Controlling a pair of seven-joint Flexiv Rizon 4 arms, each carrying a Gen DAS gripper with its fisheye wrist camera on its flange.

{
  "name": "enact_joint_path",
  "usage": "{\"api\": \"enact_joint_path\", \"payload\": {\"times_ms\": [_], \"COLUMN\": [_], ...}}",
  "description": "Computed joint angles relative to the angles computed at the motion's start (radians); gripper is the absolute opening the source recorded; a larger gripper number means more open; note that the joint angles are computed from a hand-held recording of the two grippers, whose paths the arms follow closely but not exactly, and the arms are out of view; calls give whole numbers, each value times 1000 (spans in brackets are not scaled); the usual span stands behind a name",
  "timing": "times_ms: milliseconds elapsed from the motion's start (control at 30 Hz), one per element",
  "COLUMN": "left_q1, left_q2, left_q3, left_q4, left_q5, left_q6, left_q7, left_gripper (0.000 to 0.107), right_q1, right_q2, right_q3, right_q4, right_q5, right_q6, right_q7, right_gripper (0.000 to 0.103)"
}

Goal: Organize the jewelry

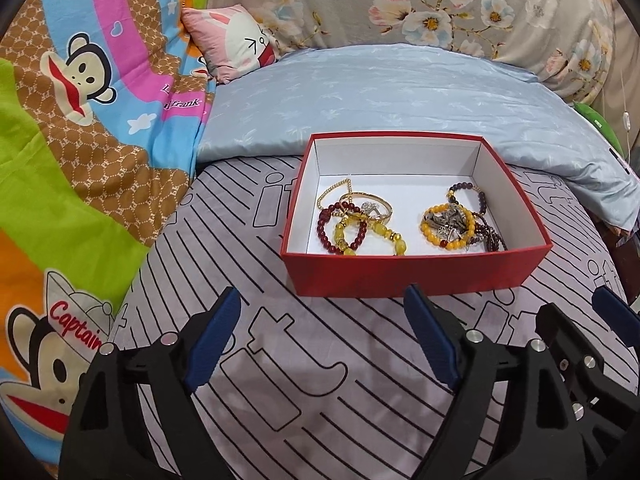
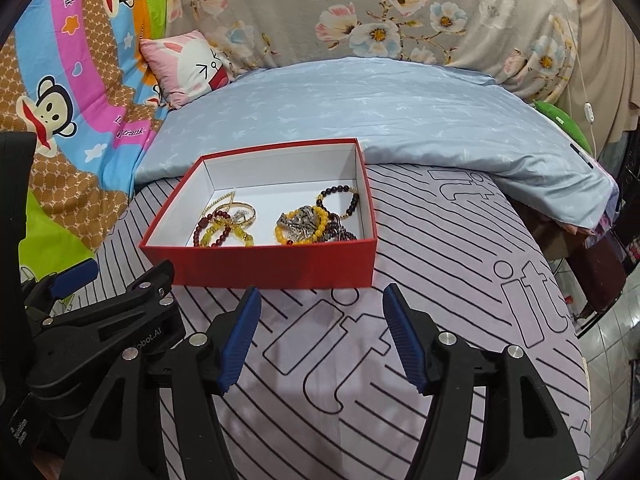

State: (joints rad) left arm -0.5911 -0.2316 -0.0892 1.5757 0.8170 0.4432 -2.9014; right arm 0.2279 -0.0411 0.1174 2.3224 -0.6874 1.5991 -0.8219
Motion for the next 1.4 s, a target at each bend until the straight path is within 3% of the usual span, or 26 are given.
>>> {"api": "enact_joint_path", "payload": {"times_ms": [400, 567, 1067, 1400], "left_q1": [-4, -6, -12, -12], "left_q2": [22, 23, 24, 26], "left_q3": [-14, -18, -25, -26], "left_q4": [39, 44, 49, 51], "left_q5": [-3, 0, 13, 14], "left_q6": [2, -7, -32, -37], "left_q7": [-33, -44, -58, -58], "left_gripper": [84, 84, 84, 84], "right_q1": [-28, -65, -63, -81], "right_q2": [32, 36, 38, 32], "right_q3": [21, 2, 20, 2], "right_q4": [46, 59, 63, 63], "right_q5": [-14, -194, -160, -276], "right_q6": [-2, 22, 5, 21], "right_q7": [33, 161, 138, 221], "right_gripper": [68, 70, 70, 70]}}
